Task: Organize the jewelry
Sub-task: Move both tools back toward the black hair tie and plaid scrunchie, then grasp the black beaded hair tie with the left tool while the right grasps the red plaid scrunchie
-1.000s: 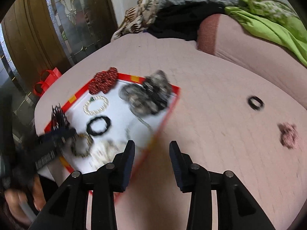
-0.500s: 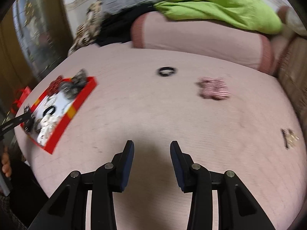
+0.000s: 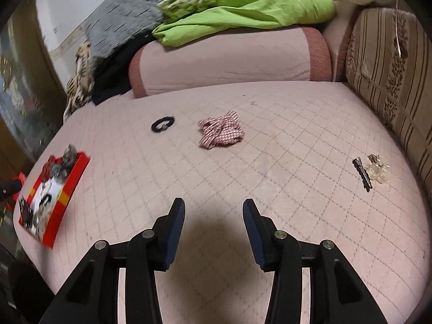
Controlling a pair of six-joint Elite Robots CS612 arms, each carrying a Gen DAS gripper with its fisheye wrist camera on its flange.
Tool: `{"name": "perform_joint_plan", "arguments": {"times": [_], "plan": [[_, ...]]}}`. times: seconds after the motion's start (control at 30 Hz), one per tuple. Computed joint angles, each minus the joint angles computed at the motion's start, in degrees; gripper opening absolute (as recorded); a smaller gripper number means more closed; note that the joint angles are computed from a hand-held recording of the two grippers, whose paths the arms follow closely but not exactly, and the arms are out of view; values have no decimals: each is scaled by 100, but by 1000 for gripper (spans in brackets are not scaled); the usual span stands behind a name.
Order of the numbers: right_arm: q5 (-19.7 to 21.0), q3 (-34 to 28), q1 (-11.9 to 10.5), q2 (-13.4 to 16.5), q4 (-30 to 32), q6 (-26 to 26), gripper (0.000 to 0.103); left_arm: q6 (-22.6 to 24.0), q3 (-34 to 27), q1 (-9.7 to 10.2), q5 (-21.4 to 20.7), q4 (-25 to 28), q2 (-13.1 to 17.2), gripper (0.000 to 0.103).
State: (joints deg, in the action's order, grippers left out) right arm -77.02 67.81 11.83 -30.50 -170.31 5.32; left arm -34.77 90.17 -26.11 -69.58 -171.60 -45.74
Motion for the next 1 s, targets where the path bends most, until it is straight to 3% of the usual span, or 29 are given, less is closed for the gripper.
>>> {"name": "perform_joint_plan", "arguments": {"times": [0.37,0.47,0.57,0.67,0.73,1.0], "plan": [[83,-921,-49,507,427,389,49,174,-1523,138,-235,1058,729,50],[31,-1297,-45,687,597,441,49,163,-2014,225,-479,1292,1012,50],[-30,-1842,-35,945,829,502,49,209,-2621,303,-679,1702,1337,48],[-89,-2394,-24,1220,1019,523,49,374,-3381,372,-809,2285,1731,33],[-74,-2708,-24,1389,1118,533,49,433,-3842,416,-897,2577,1992,30],[90,-3910,-48,2072,1965,475,49,448,-5994,557,-1118,3780,3216,30]]}}
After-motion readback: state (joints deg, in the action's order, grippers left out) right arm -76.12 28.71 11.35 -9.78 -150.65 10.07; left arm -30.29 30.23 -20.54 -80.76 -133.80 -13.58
